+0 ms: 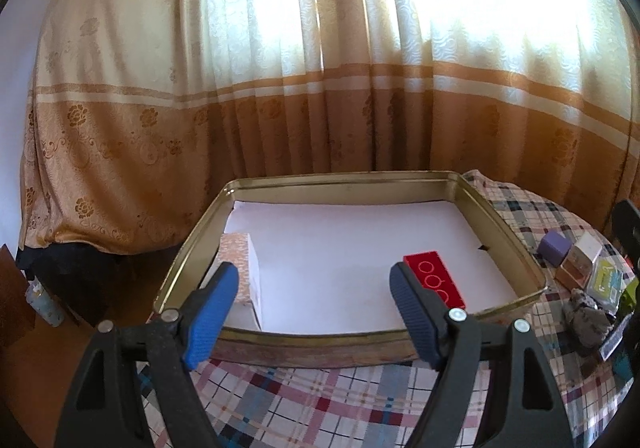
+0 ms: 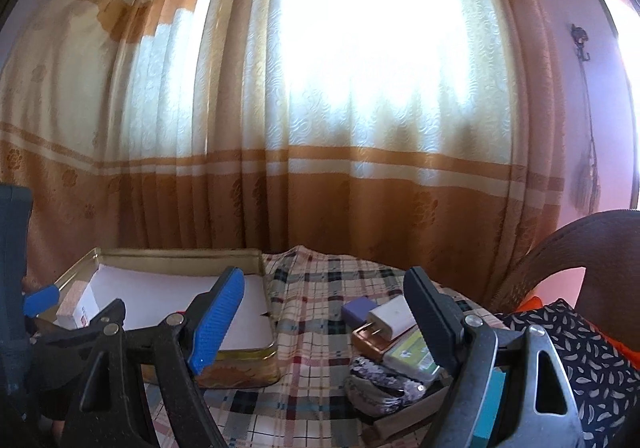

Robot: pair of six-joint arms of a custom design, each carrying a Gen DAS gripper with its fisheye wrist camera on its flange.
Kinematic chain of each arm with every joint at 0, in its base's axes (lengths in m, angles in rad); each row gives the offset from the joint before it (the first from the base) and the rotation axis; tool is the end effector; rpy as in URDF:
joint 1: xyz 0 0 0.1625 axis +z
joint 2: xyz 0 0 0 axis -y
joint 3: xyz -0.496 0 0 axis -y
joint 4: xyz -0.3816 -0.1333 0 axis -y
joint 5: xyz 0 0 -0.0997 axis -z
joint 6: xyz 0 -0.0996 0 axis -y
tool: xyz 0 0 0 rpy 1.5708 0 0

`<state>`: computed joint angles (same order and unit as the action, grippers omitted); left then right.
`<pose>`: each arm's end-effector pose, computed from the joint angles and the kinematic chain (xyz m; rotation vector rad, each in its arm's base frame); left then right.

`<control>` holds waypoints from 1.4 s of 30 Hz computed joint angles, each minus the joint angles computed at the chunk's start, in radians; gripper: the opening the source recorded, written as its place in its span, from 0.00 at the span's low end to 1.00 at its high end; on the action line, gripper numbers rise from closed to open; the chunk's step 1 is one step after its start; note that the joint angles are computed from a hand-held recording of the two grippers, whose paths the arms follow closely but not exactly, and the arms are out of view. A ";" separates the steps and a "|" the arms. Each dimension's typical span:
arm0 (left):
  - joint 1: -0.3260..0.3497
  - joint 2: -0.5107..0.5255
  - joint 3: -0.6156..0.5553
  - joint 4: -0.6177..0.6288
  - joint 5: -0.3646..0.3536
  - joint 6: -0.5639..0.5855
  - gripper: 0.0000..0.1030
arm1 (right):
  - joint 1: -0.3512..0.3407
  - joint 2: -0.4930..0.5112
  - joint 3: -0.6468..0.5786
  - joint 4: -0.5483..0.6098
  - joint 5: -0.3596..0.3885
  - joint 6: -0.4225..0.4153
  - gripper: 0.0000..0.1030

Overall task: Organize rigid objects
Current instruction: 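Withdraw both grippers from the tray back toward the remaining objects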

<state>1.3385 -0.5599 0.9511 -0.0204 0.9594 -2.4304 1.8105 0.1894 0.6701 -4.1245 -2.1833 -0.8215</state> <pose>-0.0018 -0.8349 0.1579 0.5296 1.9979 -1.1915 0.2649 -0.7638 -0.1110 0.3159 -1.6697 1.5896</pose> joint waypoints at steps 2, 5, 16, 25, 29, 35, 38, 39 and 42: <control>-0.001 -0.004 0.010 -0.002 0.007 0.000 0.77 | -0.001 -0.004 0.008 -0.027 0.003 0.001 0.81; -0.002 -0.006 0.016 0.012 0.020 -0.007 0.77 | -0.002 -0.015 0.034 -0.083 0.013 0.001 0.81; -0.013 -0.016 0.056 0.008 0.044 0.010 0.77 | -0.012 -0.064 0.111 -0.243 -0.024 -0.010 0.81; -0.020 -0.007 0.047 0.058 0.061 -0.015 0.77 | -0.024 -0.136 0.253 -0.308 -0.119 -0.036 0.81; -0.024 -0.006 0.055 0.057 0.064 -0.011 0.77 | -0.033 -0.174 0.314 -0.305 -0.166 -0.002 0.81; -0.032 -0.003 0.066 0.062 0.069 0.002 0.77 | -0.045 -0.222 0.412 -0.307 -0.183 0.041 0.81; -0.039 -0.004 0.082 0.065 0.078 0.016 0.77 | -0.050 -0.244 0.455 -0.276 -0.198 0.081 0.81; -0.041 -0.003 0.085 0.067 0.081 0.021 0.77 | -0.052 -0.250 0.466 -0.272 -0.198 0.088 0.81; -0.050 0.003 0.090 0.092 0.098 0.034 0.77 | -0.057 -0.270 0.507 -0.232 -0.196 0.116 0.81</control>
